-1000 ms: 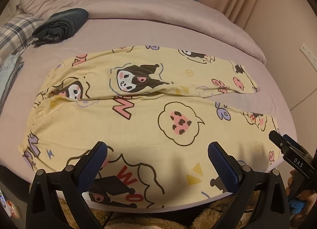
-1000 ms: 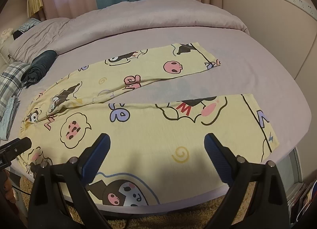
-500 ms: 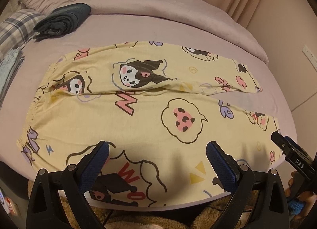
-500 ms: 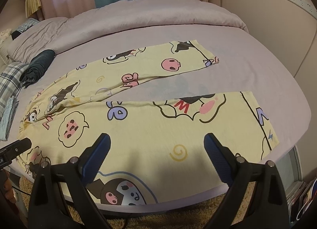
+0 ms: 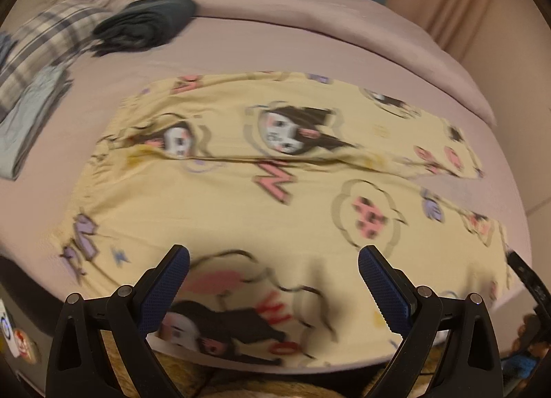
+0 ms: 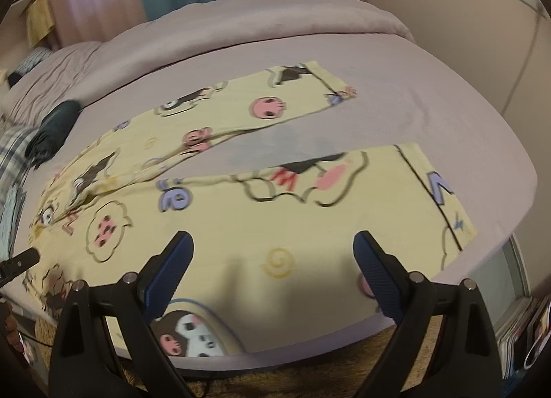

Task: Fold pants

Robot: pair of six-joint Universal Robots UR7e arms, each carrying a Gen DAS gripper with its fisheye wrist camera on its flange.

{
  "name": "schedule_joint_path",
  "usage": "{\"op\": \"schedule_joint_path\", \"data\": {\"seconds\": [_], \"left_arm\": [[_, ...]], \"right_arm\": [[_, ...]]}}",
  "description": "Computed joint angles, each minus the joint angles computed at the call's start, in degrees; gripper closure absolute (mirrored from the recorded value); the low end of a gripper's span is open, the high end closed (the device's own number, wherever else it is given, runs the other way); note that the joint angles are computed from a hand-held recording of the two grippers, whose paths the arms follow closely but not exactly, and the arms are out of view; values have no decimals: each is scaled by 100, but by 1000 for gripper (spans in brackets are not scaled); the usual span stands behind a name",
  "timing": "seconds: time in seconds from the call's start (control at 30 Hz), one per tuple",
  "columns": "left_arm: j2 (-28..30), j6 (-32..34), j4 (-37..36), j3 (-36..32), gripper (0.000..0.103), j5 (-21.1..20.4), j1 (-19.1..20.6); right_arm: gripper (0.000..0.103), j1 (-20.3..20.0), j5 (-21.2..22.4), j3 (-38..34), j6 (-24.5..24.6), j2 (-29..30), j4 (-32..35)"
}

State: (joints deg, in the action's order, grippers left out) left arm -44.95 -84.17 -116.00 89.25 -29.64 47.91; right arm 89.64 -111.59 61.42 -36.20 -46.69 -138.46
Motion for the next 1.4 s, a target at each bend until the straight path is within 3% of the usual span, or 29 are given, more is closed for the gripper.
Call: {"op": "schedule_joint_path", "data": {"seconds": [0.23,0.4,0.63,0.77,0.9,1.0,1.1,1.17,1.23,1.27,1.3,1.33,1.37,1.4], "left_arm": [[-612,-1830,1393,436,4,164,145],[-1040,-3252,2188,809,4,-5,192],[-1369,-4342,2918,1130,4,-2,59],[-1525,-4590,2688,1406,4,-46,117],[-1620,-4281,2032,1709,7,-110,226],[-1685,-3784,1014,2047,12,-127,313],[-1607,-3845,1234,1963,13,-21,307],[-1558,-4085,1627,1849,24,-3,311],[-1544,-4259,1871,1823,46,40,261],[-1581,-4085,1633,1921,53,113,223],[-1616,-3862,1347,2014,69,160,202],[-1661,-3538,913,2142,87,198,177],[-1694,-3323,643,2221,95,203,151],[-1719,-3305,614,2252,96,206,124]], "right_arm": [[12,-255,-460,-709,434,289,-65],[12,-440,-926,-1269,859,531,-23],[13,-593,-1448,-2493,1165,1115,620],[13,-605,-1503,-3143,1197,1457,1026],[14,-634,-1411,-3546,1291,1675,1502],[18,-648,-1413,-3564,1389,1723,1664],[18,-639,-1391,-3185,1201,1595,1201],[27,-656,-1229,-2951,1023,1491,950],[56,-661,-1166,-2758,830,1417,634],[64,-671,-1003,-2719,788,1369,660],[82,-689,-780,-2734,852,1323,851],[93,-687,-651,-2781,915,1324,986],[93,-659,-707,-2768,882,1322,899],[93,-636,-733,-2748,799,1323,808]]}}
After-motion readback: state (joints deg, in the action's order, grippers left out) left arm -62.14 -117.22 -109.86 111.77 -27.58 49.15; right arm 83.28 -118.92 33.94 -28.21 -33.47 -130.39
